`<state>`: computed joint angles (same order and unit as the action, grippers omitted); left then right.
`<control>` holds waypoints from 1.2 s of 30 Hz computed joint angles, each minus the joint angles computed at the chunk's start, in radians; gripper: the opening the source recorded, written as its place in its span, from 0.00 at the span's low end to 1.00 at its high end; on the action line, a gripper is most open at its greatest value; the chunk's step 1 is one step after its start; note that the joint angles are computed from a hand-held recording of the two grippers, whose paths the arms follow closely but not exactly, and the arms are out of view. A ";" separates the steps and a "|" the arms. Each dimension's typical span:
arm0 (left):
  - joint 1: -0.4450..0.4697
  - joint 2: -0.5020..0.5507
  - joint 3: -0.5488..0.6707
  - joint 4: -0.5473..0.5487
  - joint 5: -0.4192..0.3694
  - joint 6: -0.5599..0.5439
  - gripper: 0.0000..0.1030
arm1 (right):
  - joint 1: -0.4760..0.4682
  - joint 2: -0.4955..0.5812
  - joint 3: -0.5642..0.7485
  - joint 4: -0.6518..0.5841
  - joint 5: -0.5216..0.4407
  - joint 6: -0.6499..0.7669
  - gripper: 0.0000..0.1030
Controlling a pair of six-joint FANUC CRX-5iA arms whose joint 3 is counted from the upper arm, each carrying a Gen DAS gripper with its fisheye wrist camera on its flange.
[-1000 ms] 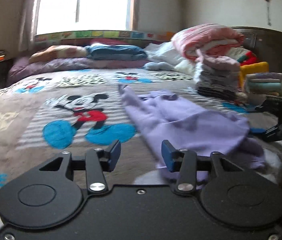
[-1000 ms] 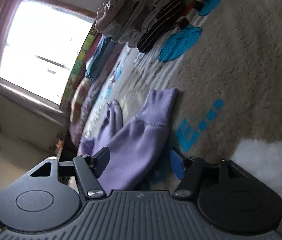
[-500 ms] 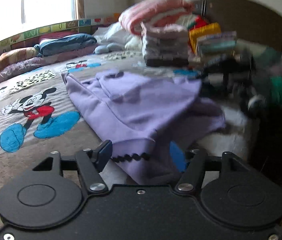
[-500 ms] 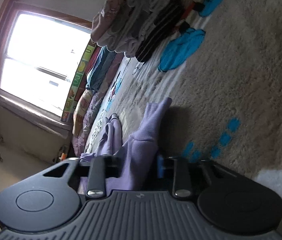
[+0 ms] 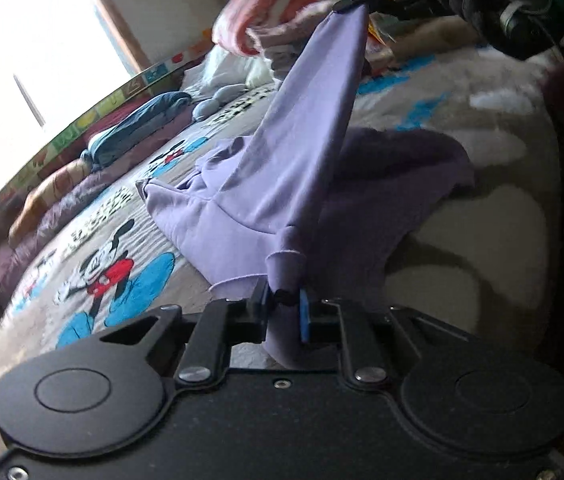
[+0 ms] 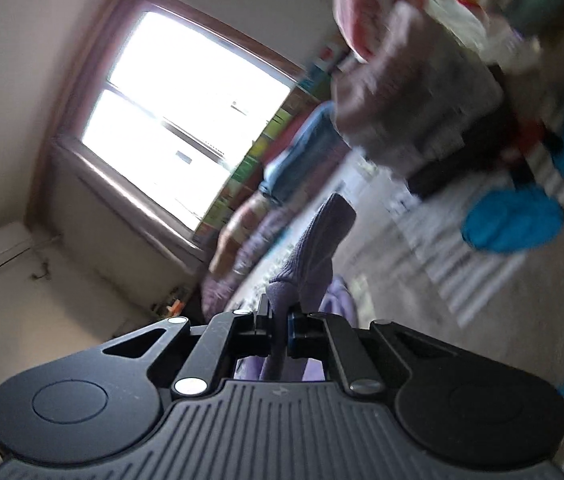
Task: Fold clothes
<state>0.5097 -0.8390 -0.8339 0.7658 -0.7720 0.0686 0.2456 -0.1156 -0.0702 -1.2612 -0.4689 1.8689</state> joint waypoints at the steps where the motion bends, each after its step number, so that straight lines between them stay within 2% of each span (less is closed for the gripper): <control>1: -0.009 0.001 0.000 -0.011 0.007 -0.002 0.12 | -0.002 -0.008 -0.011 0.009 0.004 -0.005 0.07; 4: -0.035 0.018 0.006 -0.037 0.024 0.005 0.12 | 0.013 -0.028 -0.064 0.085 0.047 -0.084 0.07; 7: -0.032 0.039 0.020 -0.044 -0.005 0.023 0.12 | 0.052 -0.029 -0.135 0.213 0.126 -0.257 0.07; 8: -0.021 0.044 0.023 -0.036 -0.022 0.017 0.14 | 0.060 -0.023 -0.152 0.247 0.142 -0.304 0.07; 9: -0.006 0.049 0.027 -0.024 -0.046 0.007 0.20 | 0.064 -0.014 -0.163 0.272 0.146 -0.336 0.07; 10: 0.043 0.060 0.041 0.020 -0.122 -0.018 0.30 | 0.051 0.001 -0.161 0.253 0.121 -0.326 0.07; 12: 0.160 0.093 0.068 0.119 -0.291 -0.055 0.39 | 0.035 0.021 -0.156 0.219 0.092 -0.286 0.07; 14: 0.251 0.118 0.071 0.239 -0.387 -0.054 0.36 | 0.021 0.035 -0.150 0.187 0.071 -0.240 0.07; 15: 0.265 0.127 0.068 0.287 -0.378 -0.027 0.36 | 0.005 0.042 -0.145 0.149 0.054 -0.198 0.06; 18: 0.216 0.157 0.071 0.336 -0.220 0.080 0.33 | -0.054 0.061 -0.136 0.016 -0.005 -0.054 0.06; 20: 0.188 0.192 0.086 0.341 -0.186 0.102 0.33 | -0.078 0.068 -0.134 -0.043 -0.028 0.008 0.06; 23: 0.126 0.223 0.107 0.319 -0.167 0.085 0.33 | -0.117 0.080 -0.133 -0.142 -0.076 0.110 0.09; 26: 0.060 0.259 0.142 0.184 -0.131 0.109 0.33 | -0.154 0.088 -0.135 -0.208 -0.129 0.173 0.11; 28: 0.015 0.294 0.168 0.047 -0.096 0.139 0.33 | -0.160 0.091 -0.134 -0.220 -0.139 0.185 0.12; 29: 0.019 0.309 0.192 0.022 -0.120 0.192 0.33 | -0.162 0.091 -0.134 -0.226 -0.142 0.190 0.12; 31: 0.033 0.336 0.200 0.055 -0.152 0.217 0.33 | -0.163 0.093 -0.132 -0.230 -0.151 0.200 0.12; 33: 0.052 0.329 0.200 0.095 -0.173 0.171 0.33 | -0.157 0.093 -0.129 -0.216 -0.145 0.192 0.12; 36: 0.044 0.329 0.188 0.148 -0.104 0.207 0.33 | -0.158 0.093 -0.131 -0.220 -0.146 0.192 0.11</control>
<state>0.5533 -0.5100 -0.6462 0.9137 -0.8764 0.2760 0.0873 -0.0229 -0.2015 -1.4808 -0.6145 2.0608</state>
